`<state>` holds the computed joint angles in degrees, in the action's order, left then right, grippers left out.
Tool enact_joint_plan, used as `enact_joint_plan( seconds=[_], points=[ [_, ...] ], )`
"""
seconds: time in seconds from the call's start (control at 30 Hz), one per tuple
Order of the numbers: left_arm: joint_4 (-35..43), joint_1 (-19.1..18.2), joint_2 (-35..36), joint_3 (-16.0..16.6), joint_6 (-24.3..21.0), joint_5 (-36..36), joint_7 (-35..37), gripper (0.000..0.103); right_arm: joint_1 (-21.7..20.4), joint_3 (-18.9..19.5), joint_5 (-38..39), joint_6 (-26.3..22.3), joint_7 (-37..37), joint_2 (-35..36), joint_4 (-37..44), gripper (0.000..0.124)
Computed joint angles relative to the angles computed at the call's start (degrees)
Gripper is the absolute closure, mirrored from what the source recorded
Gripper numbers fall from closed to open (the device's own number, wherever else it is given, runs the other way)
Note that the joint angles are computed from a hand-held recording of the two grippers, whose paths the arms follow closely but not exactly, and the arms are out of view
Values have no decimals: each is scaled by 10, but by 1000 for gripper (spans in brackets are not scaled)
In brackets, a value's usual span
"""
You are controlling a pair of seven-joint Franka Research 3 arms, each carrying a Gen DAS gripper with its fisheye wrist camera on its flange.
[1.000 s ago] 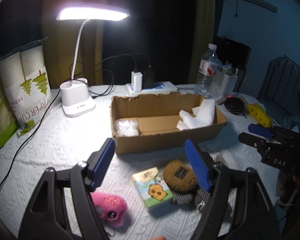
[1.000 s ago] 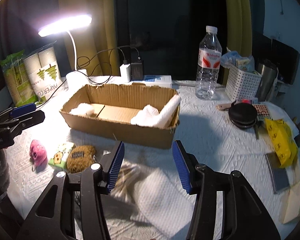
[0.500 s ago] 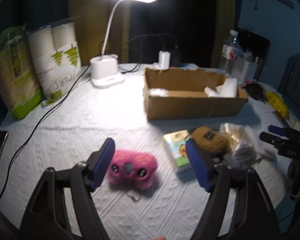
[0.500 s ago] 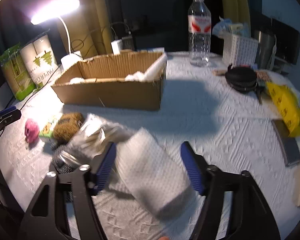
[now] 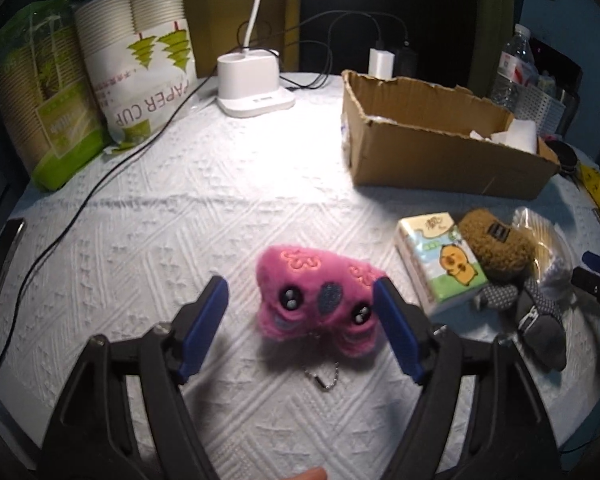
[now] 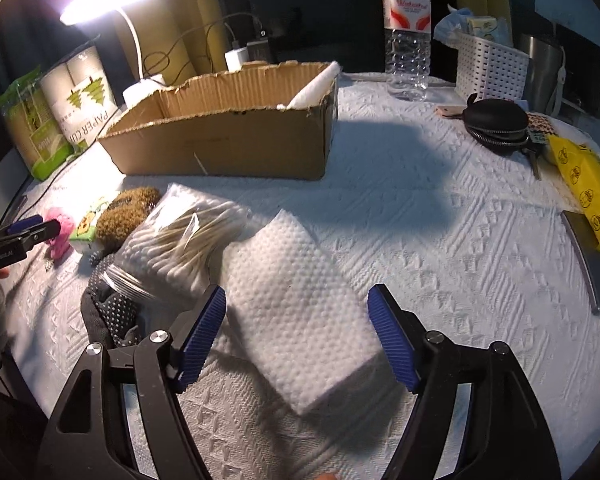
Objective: Organize soft objects
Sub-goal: 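Grasp the pink plush with the left gripper while the right gripper grasps a white towel, then lower the pink plush and white towel into the box and release both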
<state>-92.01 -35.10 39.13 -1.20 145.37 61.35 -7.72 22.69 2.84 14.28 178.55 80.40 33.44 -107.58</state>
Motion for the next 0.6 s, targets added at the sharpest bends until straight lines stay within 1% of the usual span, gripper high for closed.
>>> enact_joint_plan(
  seconds=[0.07,0.17,0.2,0.23,0.27,0.3,0.37,0.4,0.43,0.47,0.5,0.53,0.6],
  points=[
    [8,7,9,-5,11,-9,12,16,11,-12,-3,-9,7,3,6,47],
    [20,16,23,-9,22,-36,37,15,49,-52,-20,-16,30,6,10,48],
    [22,16,26,-8,26,-41,42,15,54,-58,-24,-15,35,7,11,55],
    [24,16,28,-7,29,-46,47,15,76,-82,-32,-16,49,9,11,60],
    [24,16,29,-4,37,-48,51,15,91,-101,-58,-13,78,10,10,70],
    [21,13,28,0,44,-47,49,15,91,-100,-46,-10,66,11,10,78],
    [15,9,25,9,62,-40,40,16,84,-93,-53,-11,64,10,11,83],
    [12,9,24,12,71,-37,38,19,82,-90,-55,-10,64,10,11,92],
    [9,6,22,16,79,-32,35,24,82,-90,-57,-10,66,10,10,94],
    [9,6,22,16,80,-32,37,33,78,-87,-57,-10,65,8,9,98],
    [8,4,22,17,80,-31,39,33,76,-84,-57,-9,67,7,8,106],
    [6,2,21,21,89,-25,34,34,76,-84,-56,-7,69,5,5,109],
    [3,0,19,26,106,-12,27,39,74,-80,-56,-3,70,-1,-1,110]
  ],
)
